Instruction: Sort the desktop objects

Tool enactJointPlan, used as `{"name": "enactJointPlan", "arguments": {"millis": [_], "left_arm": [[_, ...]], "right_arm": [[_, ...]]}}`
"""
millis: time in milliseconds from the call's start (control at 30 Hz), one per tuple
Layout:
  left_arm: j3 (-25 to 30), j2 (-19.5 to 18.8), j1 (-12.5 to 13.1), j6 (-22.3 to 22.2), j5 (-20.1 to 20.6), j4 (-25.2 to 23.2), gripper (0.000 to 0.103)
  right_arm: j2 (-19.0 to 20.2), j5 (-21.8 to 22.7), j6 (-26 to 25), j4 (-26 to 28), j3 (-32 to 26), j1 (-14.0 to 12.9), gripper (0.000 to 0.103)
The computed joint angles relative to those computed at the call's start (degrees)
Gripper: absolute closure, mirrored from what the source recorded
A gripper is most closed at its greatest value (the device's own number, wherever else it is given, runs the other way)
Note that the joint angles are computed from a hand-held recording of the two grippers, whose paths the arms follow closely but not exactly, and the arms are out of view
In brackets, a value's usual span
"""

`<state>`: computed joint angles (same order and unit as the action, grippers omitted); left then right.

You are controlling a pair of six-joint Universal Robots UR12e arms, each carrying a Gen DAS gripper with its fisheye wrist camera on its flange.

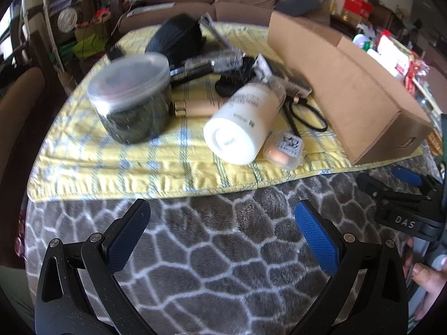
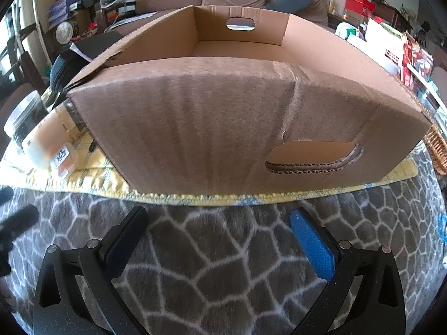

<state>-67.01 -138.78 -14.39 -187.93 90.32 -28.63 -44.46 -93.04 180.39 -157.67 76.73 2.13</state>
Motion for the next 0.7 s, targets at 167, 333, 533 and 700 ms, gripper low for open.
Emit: {"name": "enactJointPlan", "arguments": {"millis": [167, 333, 533, 700], "left_arm": [[-2.41, 1.96, 0.66, 5.30, -0.76, 4.17, 0.000], [-1.21, 2.81, 2.95, 5.30, -5.52, 2.78, 0.000], [2.88, 1.97, 5.91, 1.96, -10.97, 0.25, 0.000], [11.91, -1.76, 6.45, 2.14, -12.62, -6.15, 0.002]], "right_arm": [[-1.18, 0.76, -2.34, -1.30, 1.08, 0.72, 0.000], [-3.31, 5.02, -1.23, -1.85, 2.18, 0.72, 0.000], [-5.13, 8.35, -1.94, -4.52, 2.49, 1.13, 0.000], [-4.74, 10.48, -3.85, -5.66, -0.24, 1.80, 0.000]]}}
